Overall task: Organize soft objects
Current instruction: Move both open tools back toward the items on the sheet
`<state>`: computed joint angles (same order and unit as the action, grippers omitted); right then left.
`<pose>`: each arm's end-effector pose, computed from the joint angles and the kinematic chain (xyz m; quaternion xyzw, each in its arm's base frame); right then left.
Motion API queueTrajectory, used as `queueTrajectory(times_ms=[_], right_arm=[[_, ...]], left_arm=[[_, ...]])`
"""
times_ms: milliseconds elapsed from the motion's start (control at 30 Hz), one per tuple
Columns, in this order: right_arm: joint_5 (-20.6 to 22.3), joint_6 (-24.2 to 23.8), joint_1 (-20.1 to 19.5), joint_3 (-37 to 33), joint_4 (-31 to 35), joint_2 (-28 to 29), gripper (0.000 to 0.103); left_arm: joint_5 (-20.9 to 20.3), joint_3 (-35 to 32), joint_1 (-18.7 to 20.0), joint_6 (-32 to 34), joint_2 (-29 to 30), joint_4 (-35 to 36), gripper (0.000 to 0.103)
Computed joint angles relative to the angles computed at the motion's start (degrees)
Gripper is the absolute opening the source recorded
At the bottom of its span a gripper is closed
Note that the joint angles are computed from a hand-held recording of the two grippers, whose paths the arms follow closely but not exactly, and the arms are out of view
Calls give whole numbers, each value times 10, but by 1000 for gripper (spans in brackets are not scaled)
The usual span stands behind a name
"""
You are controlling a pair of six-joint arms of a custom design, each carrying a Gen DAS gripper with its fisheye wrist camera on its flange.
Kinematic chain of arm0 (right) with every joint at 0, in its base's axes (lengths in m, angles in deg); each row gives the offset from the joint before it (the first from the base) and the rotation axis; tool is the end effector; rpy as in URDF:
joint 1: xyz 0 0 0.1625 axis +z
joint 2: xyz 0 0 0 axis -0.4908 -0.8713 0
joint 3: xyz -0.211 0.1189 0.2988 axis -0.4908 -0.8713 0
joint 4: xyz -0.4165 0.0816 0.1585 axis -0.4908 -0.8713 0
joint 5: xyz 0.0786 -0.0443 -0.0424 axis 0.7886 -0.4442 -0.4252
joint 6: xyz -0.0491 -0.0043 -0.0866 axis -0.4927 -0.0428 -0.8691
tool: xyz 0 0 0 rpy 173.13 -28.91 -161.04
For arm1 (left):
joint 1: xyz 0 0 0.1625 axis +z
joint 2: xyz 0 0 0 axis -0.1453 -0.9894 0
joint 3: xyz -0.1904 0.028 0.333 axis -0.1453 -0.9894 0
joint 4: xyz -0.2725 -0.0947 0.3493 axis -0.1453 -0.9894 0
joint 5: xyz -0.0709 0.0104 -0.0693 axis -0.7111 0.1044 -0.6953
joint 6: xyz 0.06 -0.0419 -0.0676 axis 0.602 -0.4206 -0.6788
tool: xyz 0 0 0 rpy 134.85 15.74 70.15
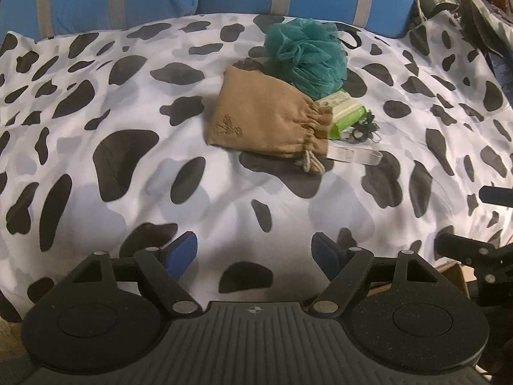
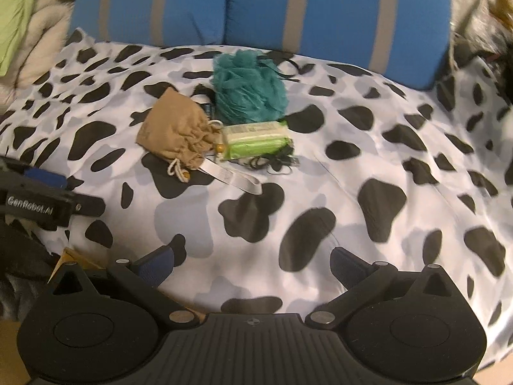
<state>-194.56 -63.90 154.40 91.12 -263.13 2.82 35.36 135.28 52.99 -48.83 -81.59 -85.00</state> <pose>0.3570 -0.3663 -0.0221 0.3884 -0.8748 0.1605 0.2409 -0.0032 -0.3044 0.3239 0.0016 0.8848 -0.2761 0.3754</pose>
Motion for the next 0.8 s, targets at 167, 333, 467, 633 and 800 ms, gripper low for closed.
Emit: queueTrajectory(times_ms=[167, 333, 467, 633, 800], right_arm=[[25, -42, -10, -14, 7, 8, 103], [41, -71, -25, -35, 20, 18, 102], [58, -89, -38, -57, 36, 30, 96], [70, -101, -51, -87, 57, 49, 90], [98, -112, -64, -115, 76, 67, 82]], left_arm=[[9, -3, 23, 44, 18, -47, 78], [15, -8, 48, 90, 42, -103, 78], [17, -14, 69, 126, 64, -152, 78], [16, -23, 94, 169, 97, -217, 78], [9, -35, 116, 205, 132, -273, 78]])
